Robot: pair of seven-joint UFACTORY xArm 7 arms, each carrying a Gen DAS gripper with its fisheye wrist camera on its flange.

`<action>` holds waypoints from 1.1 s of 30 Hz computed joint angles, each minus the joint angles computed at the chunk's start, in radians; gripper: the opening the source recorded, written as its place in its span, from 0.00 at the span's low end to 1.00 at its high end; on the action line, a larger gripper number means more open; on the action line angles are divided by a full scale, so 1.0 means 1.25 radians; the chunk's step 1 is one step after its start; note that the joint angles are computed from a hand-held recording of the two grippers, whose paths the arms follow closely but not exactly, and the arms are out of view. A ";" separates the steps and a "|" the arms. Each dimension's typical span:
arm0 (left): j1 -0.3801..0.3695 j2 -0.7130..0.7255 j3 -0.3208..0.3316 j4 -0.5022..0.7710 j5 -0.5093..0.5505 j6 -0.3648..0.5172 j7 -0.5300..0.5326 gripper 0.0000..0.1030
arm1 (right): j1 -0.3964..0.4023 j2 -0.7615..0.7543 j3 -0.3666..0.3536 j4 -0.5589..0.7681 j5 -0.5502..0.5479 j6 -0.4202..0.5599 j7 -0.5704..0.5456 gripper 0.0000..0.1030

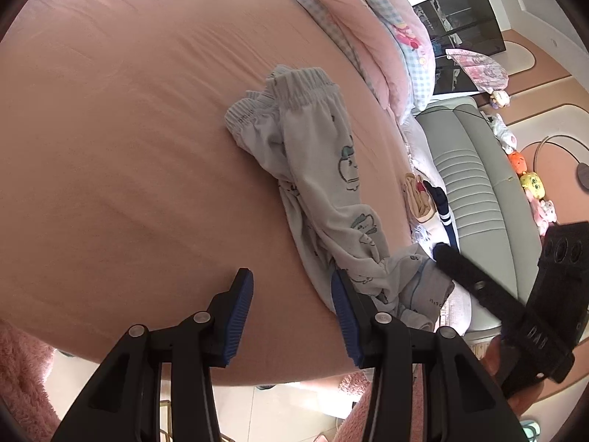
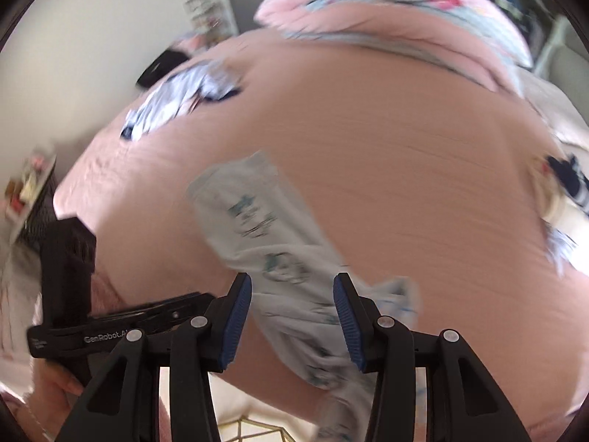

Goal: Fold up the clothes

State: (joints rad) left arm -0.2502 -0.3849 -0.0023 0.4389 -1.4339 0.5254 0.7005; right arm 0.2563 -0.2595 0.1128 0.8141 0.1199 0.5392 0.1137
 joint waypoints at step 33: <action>0.012 0.162 -0.035 0.141 -0.055 -0.034 0.224 0.12 | -0.005 -0.048 0.062 -0.096 -0.108 -0.022 0.207 0.43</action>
